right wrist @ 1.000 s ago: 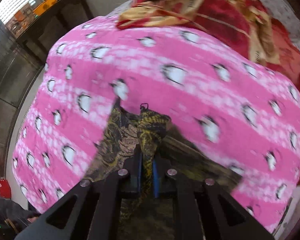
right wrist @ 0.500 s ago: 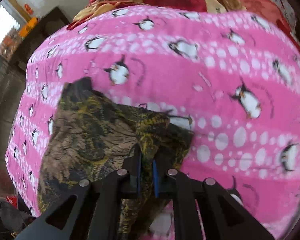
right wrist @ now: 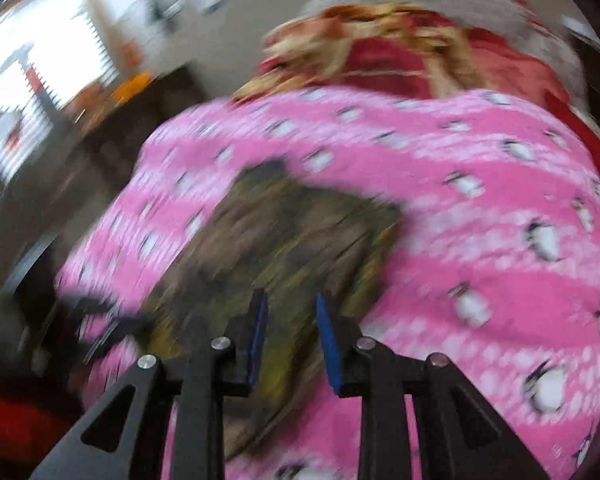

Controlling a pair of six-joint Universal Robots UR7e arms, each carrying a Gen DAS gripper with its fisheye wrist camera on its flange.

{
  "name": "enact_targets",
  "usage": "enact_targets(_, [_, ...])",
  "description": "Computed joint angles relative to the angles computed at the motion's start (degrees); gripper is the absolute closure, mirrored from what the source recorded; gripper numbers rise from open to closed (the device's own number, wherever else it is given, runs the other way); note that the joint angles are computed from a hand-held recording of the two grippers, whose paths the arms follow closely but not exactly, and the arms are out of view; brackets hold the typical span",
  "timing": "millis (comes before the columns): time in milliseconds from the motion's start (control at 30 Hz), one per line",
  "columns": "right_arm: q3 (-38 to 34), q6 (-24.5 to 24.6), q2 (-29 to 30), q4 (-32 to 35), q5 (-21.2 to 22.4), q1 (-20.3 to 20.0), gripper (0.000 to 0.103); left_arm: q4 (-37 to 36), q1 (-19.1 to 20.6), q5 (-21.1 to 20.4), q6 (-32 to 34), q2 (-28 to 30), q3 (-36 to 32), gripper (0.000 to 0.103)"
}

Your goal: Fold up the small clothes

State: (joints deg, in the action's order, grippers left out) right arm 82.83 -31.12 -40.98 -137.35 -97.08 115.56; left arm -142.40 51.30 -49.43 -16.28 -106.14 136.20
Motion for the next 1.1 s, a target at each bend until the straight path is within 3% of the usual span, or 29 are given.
enact_targets(67, [4.49,-1.47,-0.6,-0.5,-3.98,1.05,0.077,-2.54,0.48,-0.63,1.22,-1.27,2.03,0.103])
enact_targets(167, [9.83,-3.02,0.23,-4.07,-9.26,0.74,0.077,1.04,-0.69,0.5,-0.21,-1.87,1.29,0.103])
enact_targets(233, [9.91,-2.53,-0.39,-4.88,-8.43,1.0,0.077,3.16,-1.14,0.89,-0.48,-2.39,-0.64,0.103])
enact_targets(333, [8.35,-1.62,-0.64,-10.05,-8.97,2.78,0.077,-6.39,0.11,4.16,5.69,2.39,-5.31,0.103])
enact_targets(400, [5.43,2.44,0.84,-13.21,-7.79,3.58,0.072,-13.02,2.26,5.02,9.24,7.77,-9.4,0.103])
enact_targets(433, [3.47,5.4,2.1,-13.46,-8.01,3.89,0.063,-15.26,4.03,4.23,10.56,10.64,-12.08,0.103])
enact_targets(533, [-5.0,17.1,8.42,-11.88,-12.7,4.88,0.061,-20.98,9.25,3.39,13.02,20.86,-20.36,0.103])
enact_targets(567, [-7.89,21.29,10.57,-10.82,-11.92,4.42,0.061,-20.91,11.12,3.51,12.01,23.69,-22.77,0.103])
enact_targets(633, [-10.75,24.47,13.85,-12.42,-11.24,3.56,0.06,-19.7,13.42,4.66,10.54,26.86,-24.86,0.103])
enact_targets(733, [-13.03,25.72,18.41,-15.46,-11.76,0.79,0.059,-23.61,17.12,-1.5,9.65,27.27,-23.39,0.103])
enact_targets(833, [-9.54,26.32,17.64,-20.85,-5.17,-1.94,0.056,-24.64,19.17,-6.33,7.85,26.54,-23.38,0.103])
enact_targets(1000, [-9.13,26.87,17.65,-21.46,-4.53,-2.1,0.056,-23.41,17.34,-2.87,8.38,26.08,-22.71,0.103])
enact_targets(1100, [-9.13,27.0,17.2,-20.54,-4.47,-2.28,0.056,-17.97,14.9,-1.02,6.5,22.94,-22.62,0.103])
